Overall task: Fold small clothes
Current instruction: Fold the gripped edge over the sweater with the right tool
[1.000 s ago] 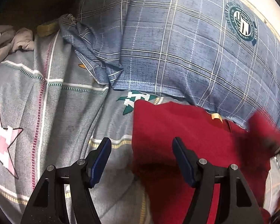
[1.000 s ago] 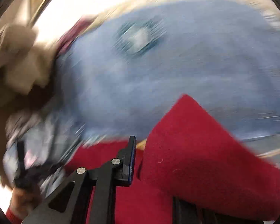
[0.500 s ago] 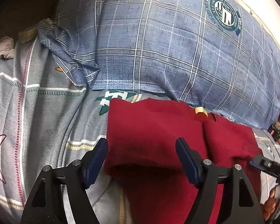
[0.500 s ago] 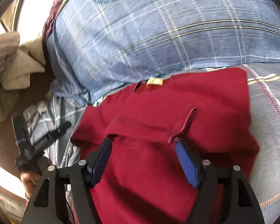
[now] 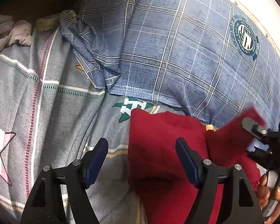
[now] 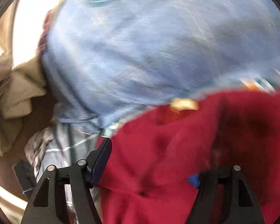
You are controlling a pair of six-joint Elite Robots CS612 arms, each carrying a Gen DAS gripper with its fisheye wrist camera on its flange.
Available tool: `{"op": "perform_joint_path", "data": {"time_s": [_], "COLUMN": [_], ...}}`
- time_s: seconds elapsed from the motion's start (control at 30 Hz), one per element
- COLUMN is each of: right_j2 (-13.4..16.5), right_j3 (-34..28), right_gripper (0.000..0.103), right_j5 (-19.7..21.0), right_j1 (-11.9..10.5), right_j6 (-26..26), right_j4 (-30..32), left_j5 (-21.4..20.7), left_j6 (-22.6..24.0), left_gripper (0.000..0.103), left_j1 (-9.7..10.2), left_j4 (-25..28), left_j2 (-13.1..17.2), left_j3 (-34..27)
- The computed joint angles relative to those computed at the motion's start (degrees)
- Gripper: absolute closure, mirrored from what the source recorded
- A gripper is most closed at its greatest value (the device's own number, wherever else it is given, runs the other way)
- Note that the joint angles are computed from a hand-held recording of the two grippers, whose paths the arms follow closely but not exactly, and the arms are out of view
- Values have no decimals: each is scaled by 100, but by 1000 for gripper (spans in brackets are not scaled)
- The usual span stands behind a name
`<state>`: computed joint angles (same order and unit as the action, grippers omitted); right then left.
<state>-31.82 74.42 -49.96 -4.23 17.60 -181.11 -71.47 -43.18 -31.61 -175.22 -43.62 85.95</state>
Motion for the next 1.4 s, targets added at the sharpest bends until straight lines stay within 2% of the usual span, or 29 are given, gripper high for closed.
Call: {"op": "perform_joint_path", "data": {"time_s": [0.07,0.13,0.3,0.47,0.5,0.53,0.6,0.63,0.77,0.9,0.97,1.0,1.03,1.07,1.13,1.17,1.23,1.27,1.33,1.4], "right_j2": [111,101,-237,-604,-713,-855,-1004,-1055,-1109,-1029,-907,-867,-808,-768,-797,-817,-862,-873,-940,-1116], "right_j3": [-230,-223,338,1036,1193,1376,1611,1721,1910,1893,1758,1696,1606,1563,1696,1762,1813,1839,2030,2182], "right_gripper": [30,30,29,29,29,29,28,28,28,29,34,53,89,91,92,92,92,92,90,77], "right_j5": [857,1089,533,6,-269,-748,-1443,-1679,-1872,-2402,-2642,-2797,-2982,-3090,-2668,-2582,-2899,-3036,-3054,-3044], "right_j1": [21,22,-84,-421,-470,-509,-540,-577,-675,-511,-411,-377,-340,-340,-517,-590,-576,-561,-557,-586], "right_j6": [-169,-208,-632,-655,-797,-1005,-1253,-1355,-1665,-2210,-2393,-2486,-2503,-2310,-1733,-1490,-1507,-1674,-1946,-1898], "right_j4": [149,226,220,-91,-64,22,22,16,346,329,260,309,324,187,-205,-313,-50,191,5,35], "left_j5": [-96,-192,-390,-293,-232,-184,-168,-205,-95,-26,1,10,2,-25,-122,-171,-171,-124,-58,-37], "left_j6": [-61,-113,-49,144,213,264,313,313,374,425,443,465,485,504,565,601,651,670,689,654], "left_gripper": [27,27,27,27,27,28,28,28,28,27,27,27,27,27,27,27,27,27,27,27], "left_j1": [26,45,61,16,-4,-20,-41,-41,-77,-100,-115,-121,-127,-129,-124,-124,-127,-138,-153,-162], "left_j4": [-11,12,78,121,180,276,529,615,867,924,935,947,927,884,782,819,981,1101,1190,1196], "left_j2": [12,22,108,249,290,325,395,427,490,517,515,511,498,488,468,474,481,485,497,500], "left_j3": [-5,-22,-163,-351,-405,-463,-594,-645,-770,-821,-813,-810,-790,-773,-732,-749,-779,-802,-827,-834]}}
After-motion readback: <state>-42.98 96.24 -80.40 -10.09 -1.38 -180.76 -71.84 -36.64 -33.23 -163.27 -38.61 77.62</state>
